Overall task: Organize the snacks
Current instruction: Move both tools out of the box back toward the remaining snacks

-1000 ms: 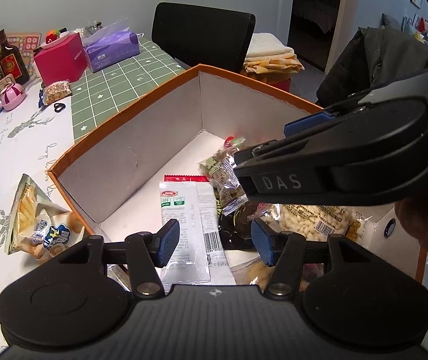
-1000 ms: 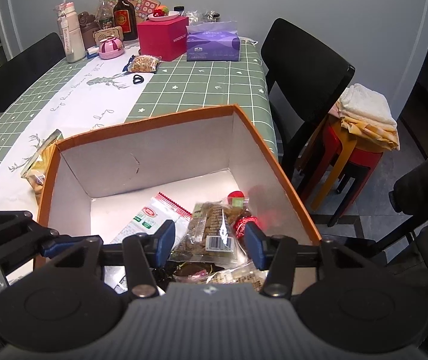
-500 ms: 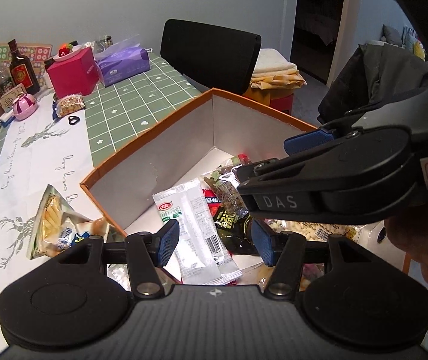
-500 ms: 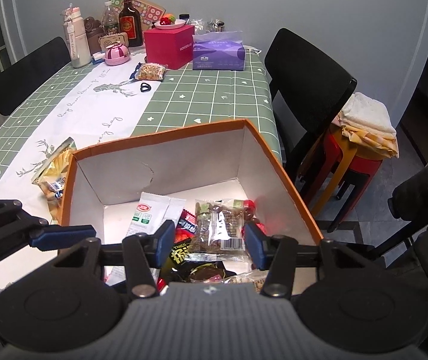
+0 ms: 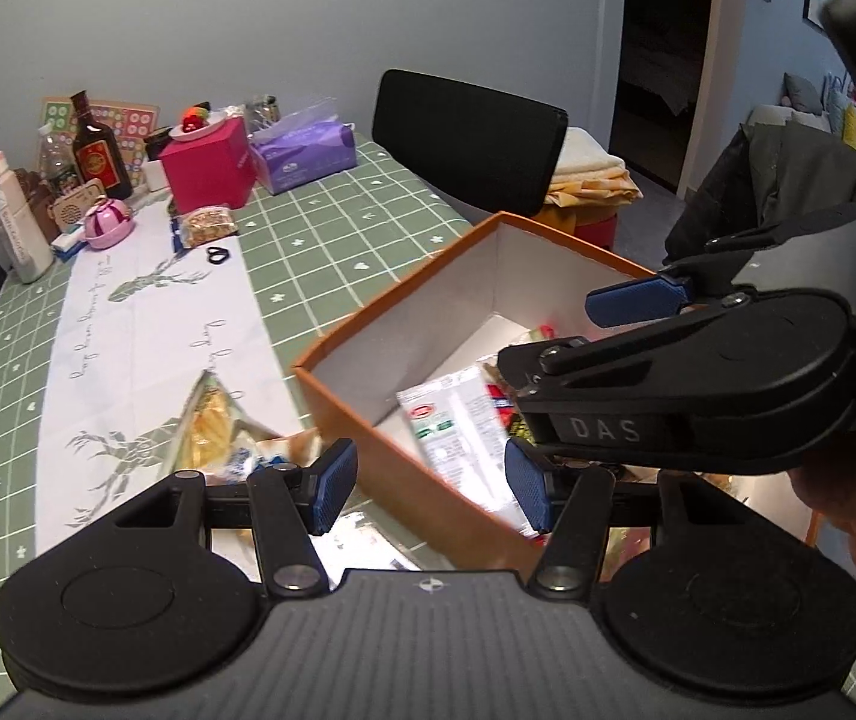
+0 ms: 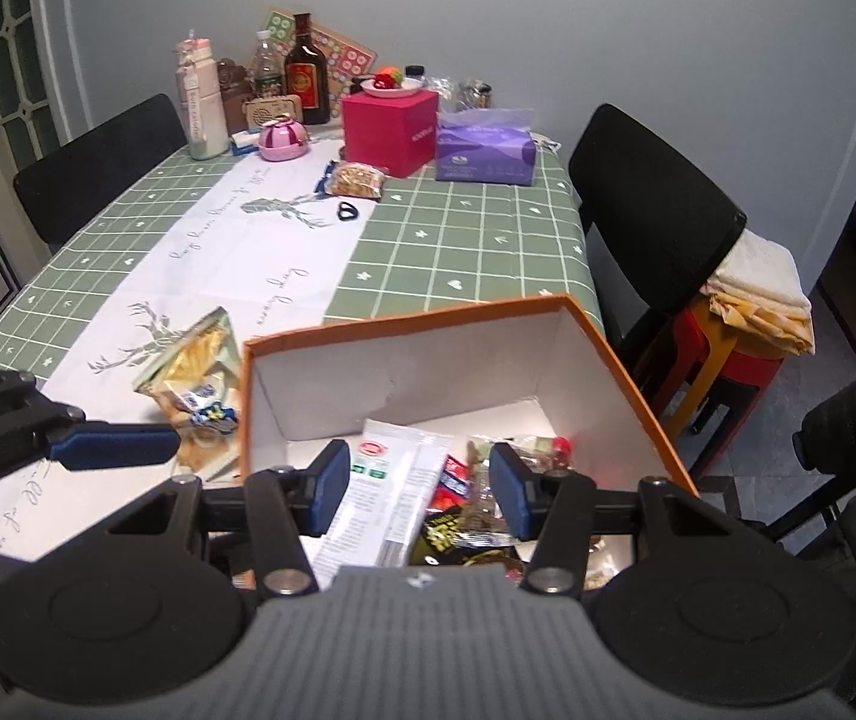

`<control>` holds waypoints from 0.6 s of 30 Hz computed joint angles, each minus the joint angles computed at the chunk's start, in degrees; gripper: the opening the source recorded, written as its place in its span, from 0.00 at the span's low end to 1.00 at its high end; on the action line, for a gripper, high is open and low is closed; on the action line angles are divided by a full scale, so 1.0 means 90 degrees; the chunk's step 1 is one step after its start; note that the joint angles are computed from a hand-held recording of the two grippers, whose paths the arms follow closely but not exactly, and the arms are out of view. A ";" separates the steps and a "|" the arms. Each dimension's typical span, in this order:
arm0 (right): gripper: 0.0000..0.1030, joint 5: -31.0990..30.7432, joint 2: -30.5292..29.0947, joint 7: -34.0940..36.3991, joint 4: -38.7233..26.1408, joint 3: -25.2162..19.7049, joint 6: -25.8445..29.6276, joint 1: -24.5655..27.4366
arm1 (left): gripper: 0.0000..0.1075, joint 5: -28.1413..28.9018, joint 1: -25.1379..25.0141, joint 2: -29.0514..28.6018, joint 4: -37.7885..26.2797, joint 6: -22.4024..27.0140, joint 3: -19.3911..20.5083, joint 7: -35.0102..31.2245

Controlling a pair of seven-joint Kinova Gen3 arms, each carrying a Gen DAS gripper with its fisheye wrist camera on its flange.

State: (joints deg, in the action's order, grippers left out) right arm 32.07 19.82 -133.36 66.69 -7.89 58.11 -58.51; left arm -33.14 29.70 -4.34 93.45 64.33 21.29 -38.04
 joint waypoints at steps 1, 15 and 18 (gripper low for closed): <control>0.49 0.0027 0.0022 0.0018 -0.0040 -0.0017 0.0001 -0.0045 | 0.64 0.0026 -0.0015 -0.0084 0.0044 0.0024 -0.0032 -0.0038; 0.49 0.0239 0.0481 0.0130 -0.0549 0.0085 -0.0205 -0.0781 | 0.64 0.0708 -0.1131 -0.1330 0.1165 -0.0151 -0.0267 -0.0658; 0.49 0.0265 0.0617 0.0192 -0.0668 0.0132 -0.0188 -0.0946 | 0.64 0.0884 -0.1399 -0.1529 0.1411 -0.0326 -0.0330 -0.0756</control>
